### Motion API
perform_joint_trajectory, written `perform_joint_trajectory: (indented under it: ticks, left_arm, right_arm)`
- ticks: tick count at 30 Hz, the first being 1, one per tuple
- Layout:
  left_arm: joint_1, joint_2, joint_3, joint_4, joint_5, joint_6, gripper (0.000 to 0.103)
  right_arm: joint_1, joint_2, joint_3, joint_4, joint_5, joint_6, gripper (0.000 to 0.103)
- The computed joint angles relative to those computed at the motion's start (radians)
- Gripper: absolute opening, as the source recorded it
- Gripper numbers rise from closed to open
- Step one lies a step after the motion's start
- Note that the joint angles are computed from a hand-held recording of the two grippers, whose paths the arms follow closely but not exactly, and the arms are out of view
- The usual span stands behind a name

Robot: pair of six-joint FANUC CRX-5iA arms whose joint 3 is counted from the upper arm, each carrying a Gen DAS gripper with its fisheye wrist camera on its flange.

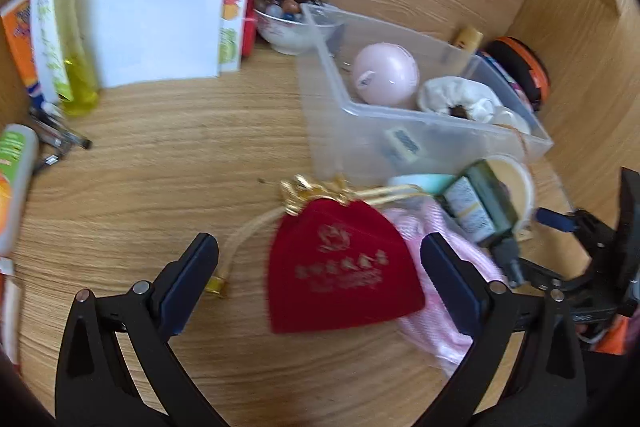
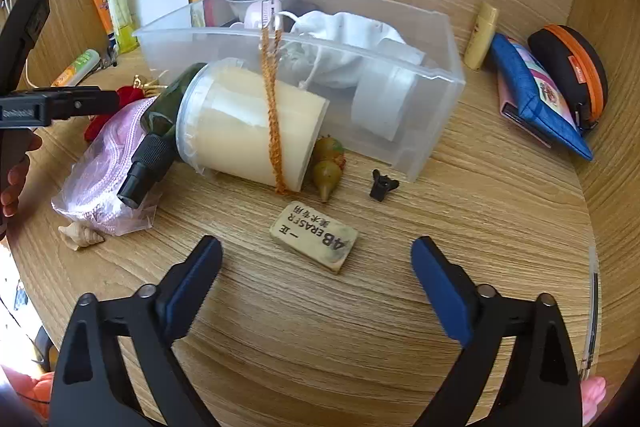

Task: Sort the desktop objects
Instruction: 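Grasp the tan eraser with the right tool while the left grasps the red velvet pouch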

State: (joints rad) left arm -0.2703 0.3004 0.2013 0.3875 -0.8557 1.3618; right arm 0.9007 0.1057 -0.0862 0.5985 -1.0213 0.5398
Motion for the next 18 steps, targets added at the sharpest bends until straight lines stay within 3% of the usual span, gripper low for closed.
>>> perform_joint_trajectory:
  ticks: [6, 13, 15, 18]
  left_arm:
    - [-0.018, 0.027, 0.047, -0.074, -0.021, 0.059, 0.102]
    - [-0.016, 0.015, 0.018, -0.079, 0.034, 0.075, 0.102]
    - [-0.014, 0.008, 0.004, -0.069, 0.044, 0.069, 0.099]
    - [-0.008, -0.006, -0.042, 0.008, 0.079, -0.002, 0.083]
  right_arm:
    - [-0.011, 0.002, 0.011, -0.032, 0.019, 0.025, 0.074]
    - [-0.012, -0.012, -0.005, -0.040, 0.049, 0.032, 0.061]
    - [-0.012, -0.015, -0.009, -0.037, 0.054, 0.031, 0.054]
    - [-0.011, -0.020, -0.016, -0.031, 0.061, 0.028, 0.042]
